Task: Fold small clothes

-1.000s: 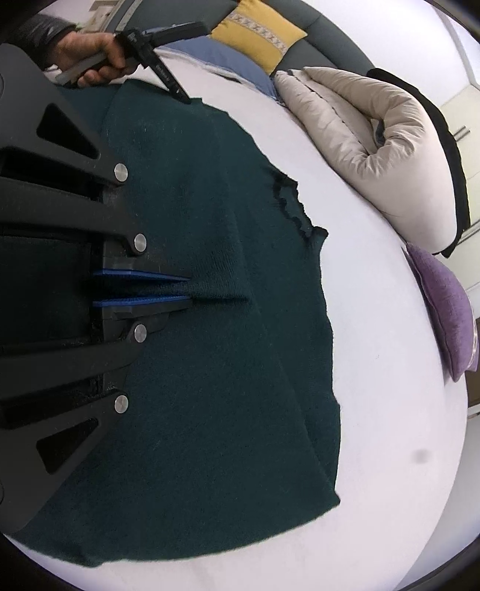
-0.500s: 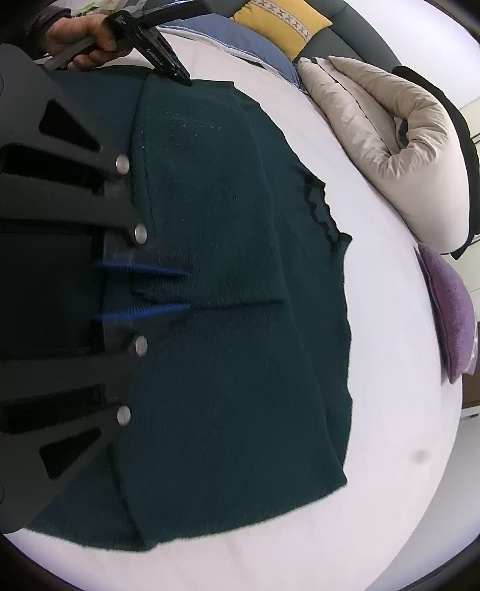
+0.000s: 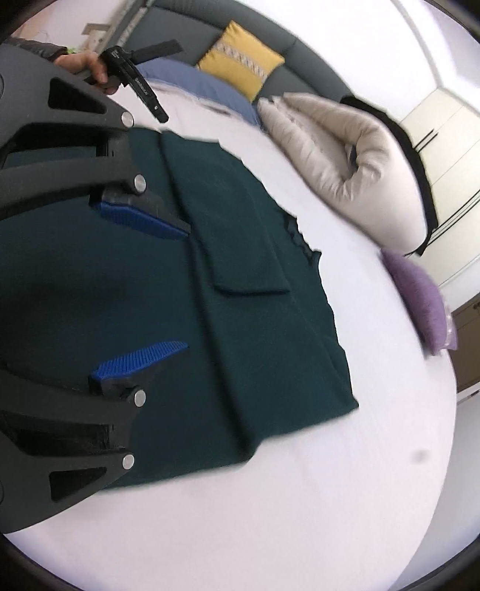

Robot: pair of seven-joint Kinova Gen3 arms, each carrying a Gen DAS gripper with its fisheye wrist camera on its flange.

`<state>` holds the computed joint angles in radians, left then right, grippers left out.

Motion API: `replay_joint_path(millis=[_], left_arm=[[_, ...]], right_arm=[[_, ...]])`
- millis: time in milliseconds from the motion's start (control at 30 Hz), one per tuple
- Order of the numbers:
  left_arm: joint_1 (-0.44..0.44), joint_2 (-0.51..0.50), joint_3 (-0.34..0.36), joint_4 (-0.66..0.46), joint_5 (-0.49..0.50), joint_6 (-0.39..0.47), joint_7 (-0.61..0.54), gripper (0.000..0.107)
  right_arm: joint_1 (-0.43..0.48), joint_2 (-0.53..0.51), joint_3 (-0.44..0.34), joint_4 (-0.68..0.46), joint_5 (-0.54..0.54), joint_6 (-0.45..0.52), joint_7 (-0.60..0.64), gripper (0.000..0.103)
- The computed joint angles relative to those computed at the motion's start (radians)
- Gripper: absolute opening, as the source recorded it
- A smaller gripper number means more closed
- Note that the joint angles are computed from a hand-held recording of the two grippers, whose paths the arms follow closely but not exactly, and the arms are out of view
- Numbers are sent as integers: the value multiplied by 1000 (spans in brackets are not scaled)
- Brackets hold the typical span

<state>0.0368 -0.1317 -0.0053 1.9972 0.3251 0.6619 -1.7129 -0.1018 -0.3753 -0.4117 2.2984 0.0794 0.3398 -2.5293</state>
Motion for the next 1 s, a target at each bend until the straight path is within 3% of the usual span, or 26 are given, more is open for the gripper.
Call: replay_joint_path(millis=[133, 267, 333, 400, 500, 633, 700, 833, 1000], left_arm=[[91, -116, -185, 74, 122, 163, -150, 57], [189, -184, -345, 123, 138, 325, -198, 57], [154, -211, -337, 138, 131, 399, -221, 57], [63, -216, -314, 159, 165, 470, -285, 57], [-73, -209, -291, 189, 204, 573, -371, 56], [-134, -205, -295, 200, 210, 660, -422, 56], [-139, -202, -316, 211, 208, 689, -440, 55], [-226, -202, -275, 230, 211, 728, -484, 47], [-252, -181, -242, 234, 239, 715, -475, 43]], right_arm=[[-185, -185, 70, 58, -5, 158, -92, 57], [-346, -371, 90, 113, -15, 288, -212, 57], [-340, -463, 61, 121, -79, 367, -212, 57], [-317, -541, 63, 132, -160, 411, -166, 57], [-284, -640, 99, 151, -282, 468, -83, 57], [-206, -732, 166, 157, -419, 574, 67, 57], [-202, -760, 190, 159, -444, 616, 90, 57], [-185, -765, 240, 164, -472, 669, 136, 57], [-154, -774, 268, 145, -490, 766, 176, 57]])
